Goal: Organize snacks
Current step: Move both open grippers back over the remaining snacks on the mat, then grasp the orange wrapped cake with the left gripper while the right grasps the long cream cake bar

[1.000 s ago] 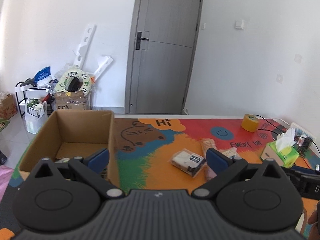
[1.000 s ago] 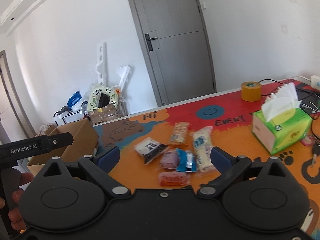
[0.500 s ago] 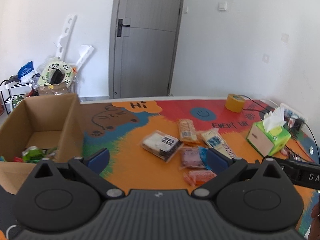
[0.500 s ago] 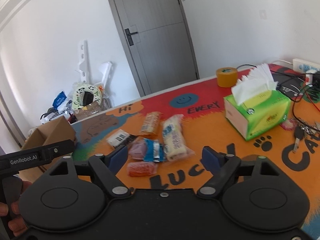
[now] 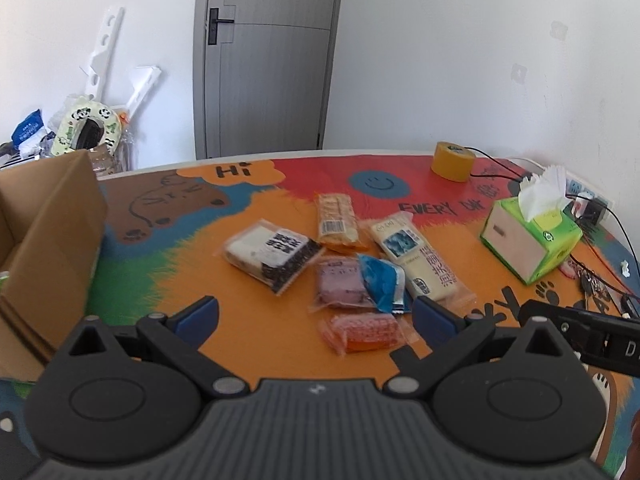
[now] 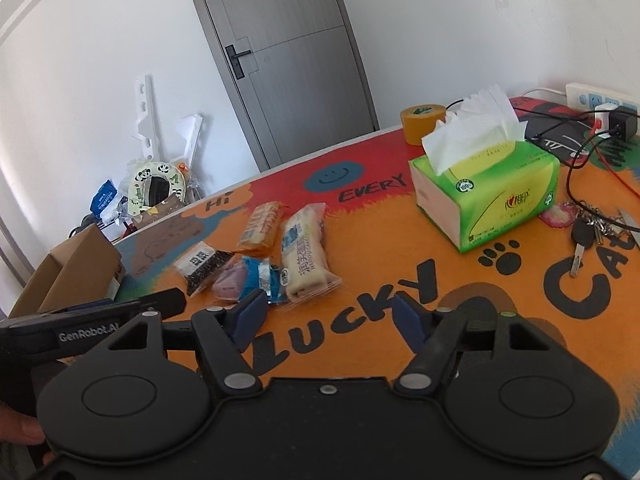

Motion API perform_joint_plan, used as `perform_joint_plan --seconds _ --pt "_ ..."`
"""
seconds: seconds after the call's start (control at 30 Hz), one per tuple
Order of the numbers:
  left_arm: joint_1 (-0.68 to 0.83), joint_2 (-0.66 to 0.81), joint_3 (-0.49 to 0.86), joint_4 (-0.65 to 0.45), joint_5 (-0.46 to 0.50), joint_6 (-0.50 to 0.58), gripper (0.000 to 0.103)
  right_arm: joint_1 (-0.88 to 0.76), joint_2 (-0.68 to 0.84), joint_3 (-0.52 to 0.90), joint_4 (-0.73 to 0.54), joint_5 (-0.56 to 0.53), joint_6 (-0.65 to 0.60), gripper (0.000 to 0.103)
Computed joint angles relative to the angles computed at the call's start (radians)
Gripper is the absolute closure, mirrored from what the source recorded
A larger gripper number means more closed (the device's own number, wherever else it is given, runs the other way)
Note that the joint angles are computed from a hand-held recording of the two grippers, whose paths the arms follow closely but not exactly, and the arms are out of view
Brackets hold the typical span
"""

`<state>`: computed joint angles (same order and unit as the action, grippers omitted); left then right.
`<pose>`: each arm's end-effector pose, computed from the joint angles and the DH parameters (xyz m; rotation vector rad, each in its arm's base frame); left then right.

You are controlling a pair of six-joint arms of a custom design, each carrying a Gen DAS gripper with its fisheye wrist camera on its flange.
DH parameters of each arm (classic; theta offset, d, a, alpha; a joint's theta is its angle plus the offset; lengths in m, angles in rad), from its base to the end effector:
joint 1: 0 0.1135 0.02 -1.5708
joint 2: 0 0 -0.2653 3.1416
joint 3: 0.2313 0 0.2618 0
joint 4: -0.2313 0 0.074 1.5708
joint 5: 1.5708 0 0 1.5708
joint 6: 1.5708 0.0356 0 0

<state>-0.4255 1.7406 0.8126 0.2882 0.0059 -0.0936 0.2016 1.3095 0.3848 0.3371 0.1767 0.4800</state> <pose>0.3219 -0.1461 0.1416 0.3710 2.1952 -0.2934 0.2399 0.0426 0.1420 0.3998 2.1177 0.2055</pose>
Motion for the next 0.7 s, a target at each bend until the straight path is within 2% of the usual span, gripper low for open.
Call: perform_joint_plan --seconds 0.13,0.5,0.7 --pt "-0.018 0.054 0.045 -0.015 -0.012 -0.001 0.001 -0.032 0.038 0.008 0.030 -0.034 -0.008 0.038" --pt "-0.056 0.184 0.158 -0.044 -0.029 -0.015 0.003 -0.099 0.116 0.042 0.063 -0.097 -0.032 0.038" --pt "-0.066 0.255 0.220 -0.068 -0.043 -0.037 0.009 -0.114 0.162 0.058 0.087 -0.106 -0.028 0.038"
